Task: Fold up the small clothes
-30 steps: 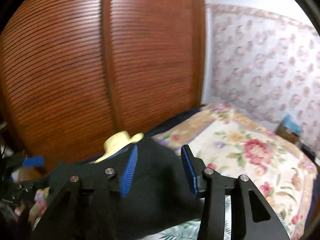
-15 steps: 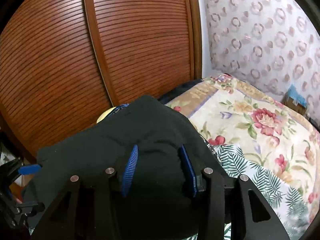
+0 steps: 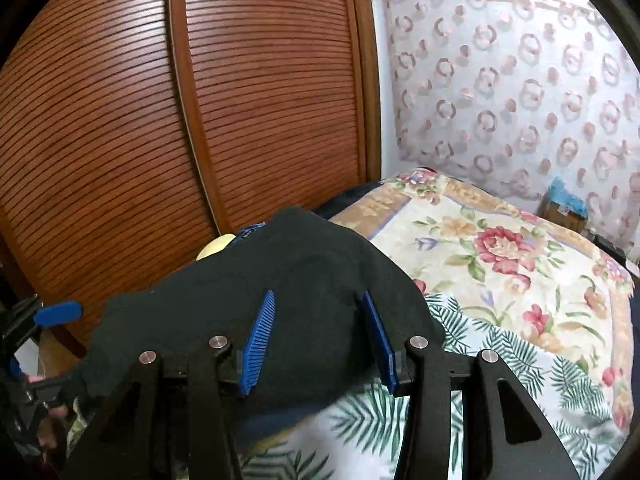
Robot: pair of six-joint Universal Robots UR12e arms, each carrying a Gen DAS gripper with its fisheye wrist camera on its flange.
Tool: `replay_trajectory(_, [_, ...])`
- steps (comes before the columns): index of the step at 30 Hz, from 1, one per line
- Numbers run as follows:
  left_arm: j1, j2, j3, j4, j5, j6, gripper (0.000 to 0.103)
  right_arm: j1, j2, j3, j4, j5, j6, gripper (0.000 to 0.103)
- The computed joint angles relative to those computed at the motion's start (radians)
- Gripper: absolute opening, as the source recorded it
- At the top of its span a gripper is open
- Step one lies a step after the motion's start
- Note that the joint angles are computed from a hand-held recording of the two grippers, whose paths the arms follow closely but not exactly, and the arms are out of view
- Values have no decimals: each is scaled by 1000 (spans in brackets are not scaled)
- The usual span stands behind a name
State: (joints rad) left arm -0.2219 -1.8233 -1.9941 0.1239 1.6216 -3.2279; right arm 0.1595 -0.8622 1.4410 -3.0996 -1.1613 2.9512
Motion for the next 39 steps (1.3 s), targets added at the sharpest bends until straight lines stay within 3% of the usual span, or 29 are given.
replay_trajectory(9, [-30, 37, -37, 15, 18, 25, 90, -12, -117, 197, -123, -15, 11, 50])
replay_trajectory(12, [-40, 50, -56, 18, -14, 51, 90, -16, -160, 271, -169, -23, 19, 52])
replay_trajectory(19, [-86, 58, -81, 51, -2, 82, 90, -25, -257, 443, -283, -82, 48, 64])
replay_trajectory(25, [-121, 61, -92, 56, -18, 76, 90, -33, -333, 579, -370, -125, 100, 83])
replay_trajectory(34, [-154, 64, -106, 73, -94, 57, 90, -23, -444, 764, -469, -259, 201, 84])
replay_trajectory(39, [-177, 74, -103, 72, -77, 50, 90, -16, -513, 849, -505, -320, 240, 85])
